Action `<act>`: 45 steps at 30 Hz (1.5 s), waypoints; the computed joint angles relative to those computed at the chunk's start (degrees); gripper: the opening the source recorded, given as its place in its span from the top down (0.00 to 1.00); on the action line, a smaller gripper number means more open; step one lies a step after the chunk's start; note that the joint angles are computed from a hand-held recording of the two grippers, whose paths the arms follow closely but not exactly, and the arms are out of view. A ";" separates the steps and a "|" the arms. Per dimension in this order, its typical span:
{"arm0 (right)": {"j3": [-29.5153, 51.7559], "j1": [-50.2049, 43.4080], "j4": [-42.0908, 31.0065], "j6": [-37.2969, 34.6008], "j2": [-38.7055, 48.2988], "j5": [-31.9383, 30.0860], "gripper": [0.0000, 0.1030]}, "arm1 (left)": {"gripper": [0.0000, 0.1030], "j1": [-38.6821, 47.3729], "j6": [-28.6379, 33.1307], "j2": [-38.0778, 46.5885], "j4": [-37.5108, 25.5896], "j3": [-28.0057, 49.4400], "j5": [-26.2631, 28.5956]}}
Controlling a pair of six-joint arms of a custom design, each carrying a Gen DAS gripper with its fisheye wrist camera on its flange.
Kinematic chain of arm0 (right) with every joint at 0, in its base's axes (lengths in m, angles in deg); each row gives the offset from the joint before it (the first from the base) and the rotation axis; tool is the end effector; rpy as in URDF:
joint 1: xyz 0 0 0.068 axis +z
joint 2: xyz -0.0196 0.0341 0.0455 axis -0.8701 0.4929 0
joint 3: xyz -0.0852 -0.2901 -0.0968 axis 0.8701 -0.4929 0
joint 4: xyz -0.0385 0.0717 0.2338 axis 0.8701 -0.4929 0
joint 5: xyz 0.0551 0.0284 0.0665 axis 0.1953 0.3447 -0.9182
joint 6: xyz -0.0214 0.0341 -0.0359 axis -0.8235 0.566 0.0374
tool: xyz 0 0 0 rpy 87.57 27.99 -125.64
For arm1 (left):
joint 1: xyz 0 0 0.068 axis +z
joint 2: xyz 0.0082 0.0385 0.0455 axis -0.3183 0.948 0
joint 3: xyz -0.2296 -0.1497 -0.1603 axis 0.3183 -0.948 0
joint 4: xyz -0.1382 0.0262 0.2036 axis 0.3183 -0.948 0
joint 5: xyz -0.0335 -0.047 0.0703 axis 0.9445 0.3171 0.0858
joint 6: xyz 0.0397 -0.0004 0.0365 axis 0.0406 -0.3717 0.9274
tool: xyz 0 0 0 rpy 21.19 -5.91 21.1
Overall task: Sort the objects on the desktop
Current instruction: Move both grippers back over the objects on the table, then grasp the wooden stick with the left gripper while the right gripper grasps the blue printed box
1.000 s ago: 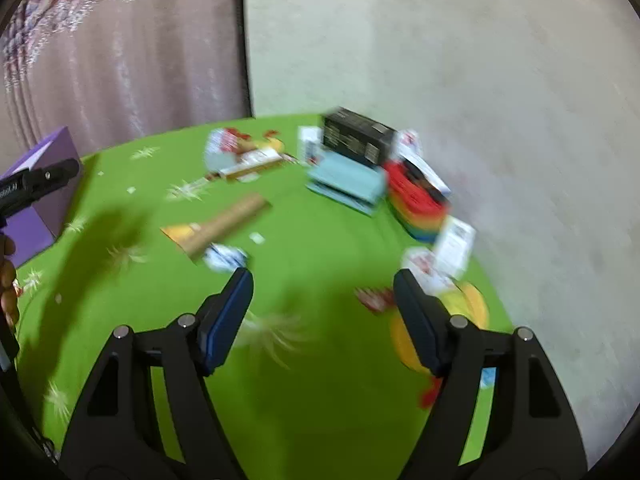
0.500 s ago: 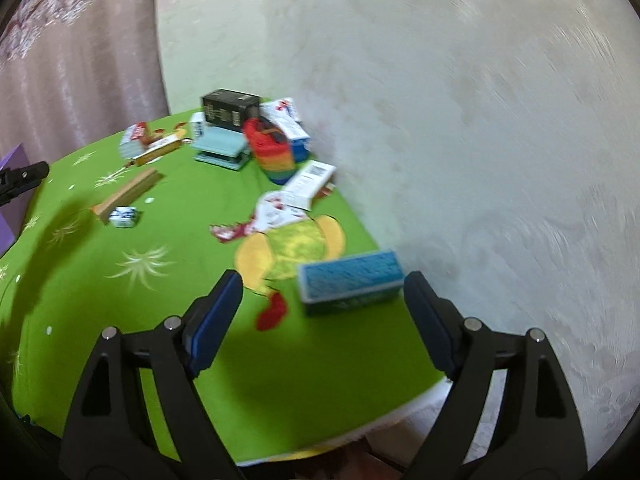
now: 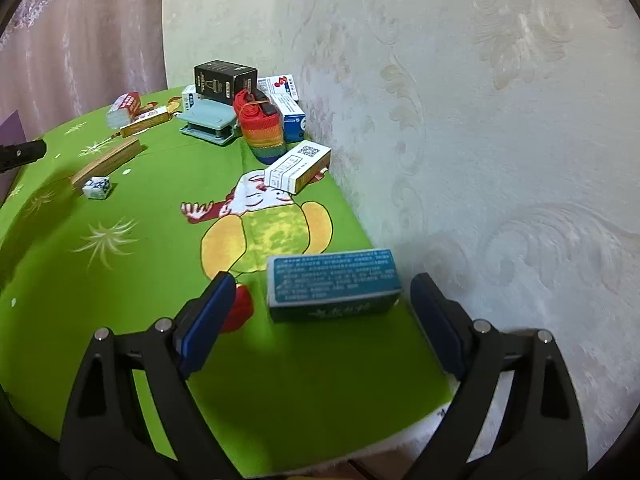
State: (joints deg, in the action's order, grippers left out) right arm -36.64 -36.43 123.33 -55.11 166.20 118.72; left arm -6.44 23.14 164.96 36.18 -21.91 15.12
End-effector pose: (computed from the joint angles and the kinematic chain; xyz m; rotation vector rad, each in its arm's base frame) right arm 0.1996 0.0671 -0.0068 0.3424 2.3256 -0.3156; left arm 0.3856 0.0611 0.0355 0.5155 2.2923 -0.4957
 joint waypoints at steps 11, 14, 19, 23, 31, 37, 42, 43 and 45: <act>2.85 -4.06 1.21 2.05 3.29 -8.66 0.12 | 0.39 -2.84 1.09 -0.11 0.20 -0.71 -2.33; 4.27 -2.88 -0.33 1.76 2.30 -8.64 0.14 | 0.39 -3.28 1.47 0.32 0.05 -0.55 -2.82; 8.49 -3.31 -6.53 2.28 -0.60 -9.93 0.19 | 0.39 -4.06 2.34 1.24 -0.59 0.18 -3.80; 10.47 -3.34 -10.40 3.36 -2.70 -10.74 0.21 | 0.42 -4.92 3.47 2.02 -1.28 0.88 -4.22; 12.15 -2.66 -14.08 2.78 -4.04 -10.87 0.22 | 0.53 -8.38 4.49 4.72 -1.62 3.60 -10.62; 12.02 -3.92 -13.11 0.18 -3.66 -12.12 0.22 | 0.66 -10.55 5.40 6.19 -3.16 6.27 -13.44; 10.76 -3.57 -11.51 -3.86 -3.15 -10.73 0.17 | 0.76 -11.15 5.52 6.52 -2.05 5.84 -13.68; 10.57 -3.51 -11.14 -4.63 -2.98 -10.44 0.17 | 0.77 -11.14 5.53 6.46 -2.05 5.76 -13.69; 10.33 -3.15 -10.79 -4.68 -2.66 -9.84 0.21 | 0.77 -10.93 5.41 6.40 -2.16 5.70 -13.43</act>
